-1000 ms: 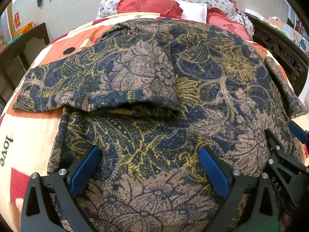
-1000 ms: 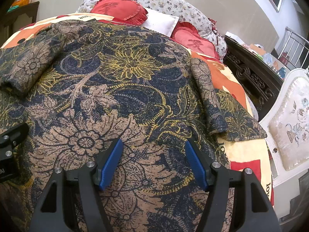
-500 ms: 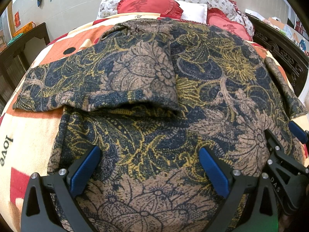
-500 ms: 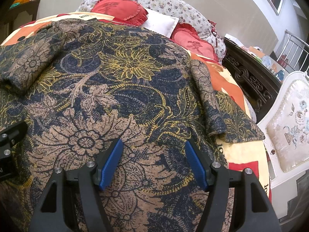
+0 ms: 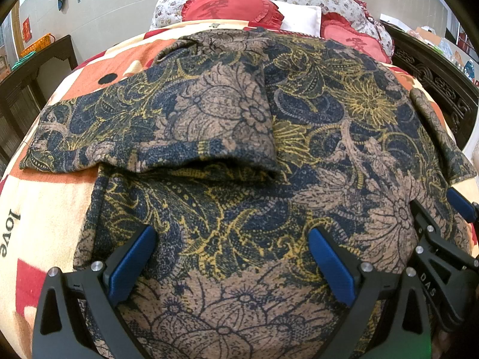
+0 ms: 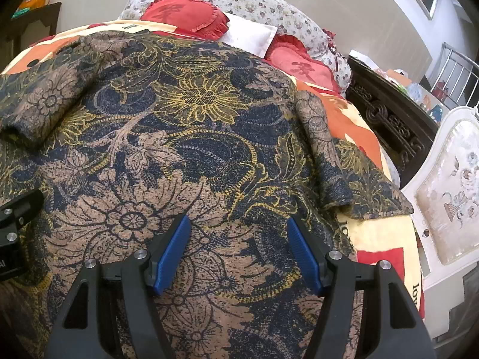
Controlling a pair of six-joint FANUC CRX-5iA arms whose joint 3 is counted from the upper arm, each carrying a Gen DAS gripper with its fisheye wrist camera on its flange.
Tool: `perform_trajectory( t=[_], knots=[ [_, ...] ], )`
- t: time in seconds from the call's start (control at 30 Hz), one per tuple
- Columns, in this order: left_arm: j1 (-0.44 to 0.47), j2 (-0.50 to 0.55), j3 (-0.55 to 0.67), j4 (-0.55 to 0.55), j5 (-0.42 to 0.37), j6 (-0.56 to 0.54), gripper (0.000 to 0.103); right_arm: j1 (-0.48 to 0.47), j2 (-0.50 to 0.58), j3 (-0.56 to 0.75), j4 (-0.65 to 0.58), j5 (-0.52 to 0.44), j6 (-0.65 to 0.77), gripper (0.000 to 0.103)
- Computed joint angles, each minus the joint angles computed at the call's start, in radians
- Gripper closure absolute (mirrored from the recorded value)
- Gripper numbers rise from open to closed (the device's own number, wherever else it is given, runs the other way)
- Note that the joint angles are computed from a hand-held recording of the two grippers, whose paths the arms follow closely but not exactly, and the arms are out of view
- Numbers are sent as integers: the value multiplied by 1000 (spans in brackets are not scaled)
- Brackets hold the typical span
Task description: Fold small clothes
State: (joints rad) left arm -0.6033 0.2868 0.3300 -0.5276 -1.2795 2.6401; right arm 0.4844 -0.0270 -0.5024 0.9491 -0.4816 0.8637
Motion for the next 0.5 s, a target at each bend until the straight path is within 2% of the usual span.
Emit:
perform_trajectory(
  t=[0.13,0.23,0.37,0.5],
  knots=[
    [0,5,8,3,-6,-4,0,0,6,10,-23,2,16,35],
    [30,-46,-40,49,38,6,0,2,8,21,-59,0,40,35],
    [80,-216,-173,57,152,90,0,0,9,38,-122,1,87,35],
    [233,-442,-385,162,326,95,0,0,11,45,-144,1,101,35]
  ],
)
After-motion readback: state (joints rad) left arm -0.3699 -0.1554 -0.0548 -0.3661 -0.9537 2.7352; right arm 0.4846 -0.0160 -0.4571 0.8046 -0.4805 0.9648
